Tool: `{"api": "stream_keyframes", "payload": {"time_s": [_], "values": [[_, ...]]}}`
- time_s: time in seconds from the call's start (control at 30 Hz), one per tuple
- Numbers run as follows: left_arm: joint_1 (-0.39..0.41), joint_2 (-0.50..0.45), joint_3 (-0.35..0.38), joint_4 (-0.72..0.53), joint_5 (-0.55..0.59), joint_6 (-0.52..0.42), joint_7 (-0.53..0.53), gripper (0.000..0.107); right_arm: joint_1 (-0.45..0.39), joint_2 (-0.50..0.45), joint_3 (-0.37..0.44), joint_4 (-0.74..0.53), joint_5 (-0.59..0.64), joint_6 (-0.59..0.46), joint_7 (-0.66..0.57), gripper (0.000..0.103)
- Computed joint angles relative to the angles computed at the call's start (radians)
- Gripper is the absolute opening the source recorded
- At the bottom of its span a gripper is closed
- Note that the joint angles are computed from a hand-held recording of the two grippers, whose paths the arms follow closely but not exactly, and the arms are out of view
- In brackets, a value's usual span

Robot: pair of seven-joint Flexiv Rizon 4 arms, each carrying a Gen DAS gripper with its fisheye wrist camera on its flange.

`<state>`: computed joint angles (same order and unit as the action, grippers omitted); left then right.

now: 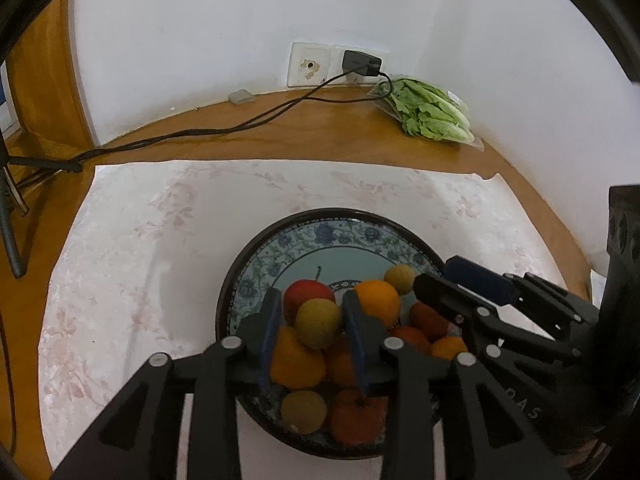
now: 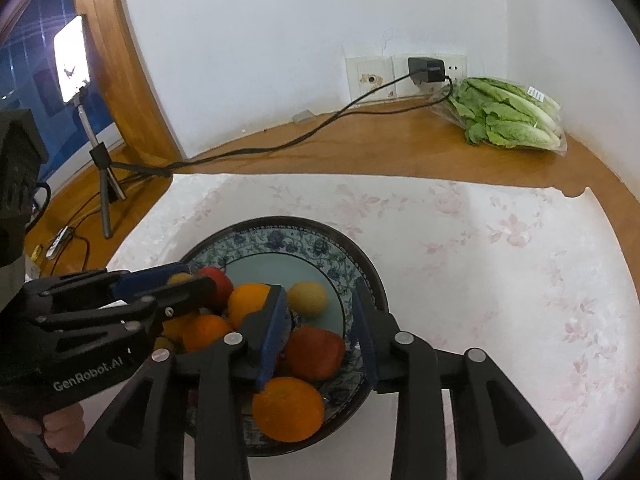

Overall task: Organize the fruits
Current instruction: 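Open both grippers over the plate to drop the kiwis, then move both grippers back toward the last two oranges on the towel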

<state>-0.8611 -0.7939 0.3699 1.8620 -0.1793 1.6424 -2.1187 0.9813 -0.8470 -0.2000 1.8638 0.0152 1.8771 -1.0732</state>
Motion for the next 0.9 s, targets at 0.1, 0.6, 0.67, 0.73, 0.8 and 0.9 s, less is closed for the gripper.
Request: {"api": "stream_keyframes", "payload": {"time_s": [0.1, 0.6, 0.67, 0.73, 0.8, 0.9], "values": [[-0.023, 0.009, 0.020, 0.007, 0.005, -0.003, -0.005, 0.043, 0.007, 0.010, -0.004, 0.011, 0.006, 0.006, -0.002, 0.040], [-0.151, 0.094, 0.115, 0.072, 0.093, -0.040, -0.075, 0.058, 0.060, 0.152, -0.002, 0.188, 0.058, 0.015, -0.003, 0.051], [-0.179, 0.105, 0.135, 0.089, 0.108, -0.034, -0.095, 0.059, 0.069, 0.173, 0.002, 0.216, 0.066, 0.027, -0.011, 0.051], [-0.195, 0.114, 0.144, 0.098, 0.120, -0.037, -0.107, 0.060, 0.096, 0.189, -0.014, 0.240, 0.079, 0.028, -0.024, 0.051], [-0.209, 0.124, 0.146, 0.111, 0.130, -0.040, -0.123, 0.060, 0.129, 0.206, -0.037, 0.266, 0.095, 0.029, -0.038, 0.051], [-0.211, 0.142, 0.130, 0.137, 0.141, -0.031, -0.147, 0.060, 0.146, 0.228, -0.034, 0.300, 0.118, 0.043, -0.052, 0.051]]}}
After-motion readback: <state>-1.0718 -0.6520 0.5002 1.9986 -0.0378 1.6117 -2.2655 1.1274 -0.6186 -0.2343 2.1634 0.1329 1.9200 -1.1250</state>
